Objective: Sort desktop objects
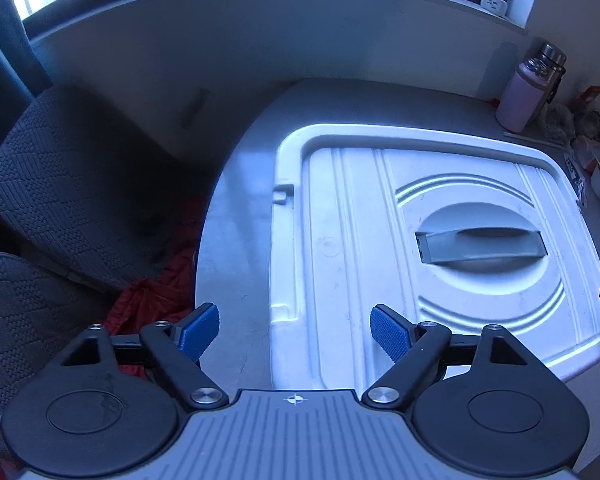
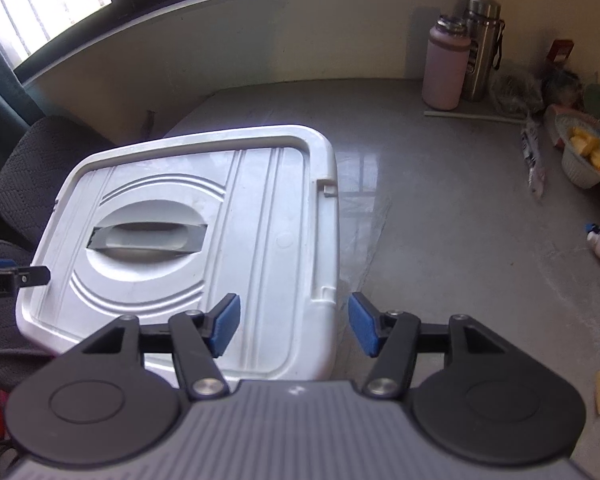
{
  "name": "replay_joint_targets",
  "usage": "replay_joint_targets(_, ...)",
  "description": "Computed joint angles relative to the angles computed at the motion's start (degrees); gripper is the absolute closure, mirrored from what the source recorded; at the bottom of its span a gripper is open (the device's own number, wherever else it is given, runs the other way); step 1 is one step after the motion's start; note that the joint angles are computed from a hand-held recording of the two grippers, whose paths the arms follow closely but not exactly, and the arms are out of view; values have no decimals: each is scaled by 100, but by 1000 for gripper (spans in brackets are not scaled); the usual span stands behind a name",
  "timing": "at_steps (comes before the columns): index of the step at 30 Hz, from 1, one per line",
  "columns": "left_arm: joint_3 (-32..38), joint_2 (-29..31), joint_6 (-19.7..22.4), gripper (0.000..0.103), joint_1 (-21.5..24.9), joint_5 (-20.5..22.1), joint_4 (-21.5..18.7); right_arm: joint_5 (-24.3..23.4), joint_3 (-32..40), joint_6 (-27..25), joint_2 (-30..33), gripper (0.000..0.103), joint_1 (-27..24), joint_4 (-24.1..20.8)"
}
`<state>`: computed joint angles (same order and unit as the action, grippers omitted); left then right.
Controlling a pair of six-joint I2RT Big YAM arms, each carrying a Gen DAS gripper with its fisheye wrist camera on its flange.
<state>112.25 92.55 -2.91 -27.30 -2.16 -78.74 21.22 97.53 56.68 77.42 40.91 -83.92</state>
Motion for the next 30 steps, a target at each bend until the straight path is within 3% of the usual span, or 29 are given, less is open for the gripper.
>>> replay_joint_targets(10,-494,-520,161,17,-76,-80,67,494,378,706,297,38,617,-475)
replay_joint_targets(14,-1023,-955,400,17,-126,-131,350,834,615,984,493,37,996,-716)
replay_joint_targets(18,-1598,-1435,205,17,-143,-309,753,1144,729,1217,631,36,1346,-868)
replay_joint_targets(23,-2508,-2156,43,17,-143,-541,1413,1478,562,1440,655,36,1713,-773)
replay_joint_targets(30,-3644,-3047,-363,17,-286,-555,1802,1839,49,1790,478,36,2301,-425)
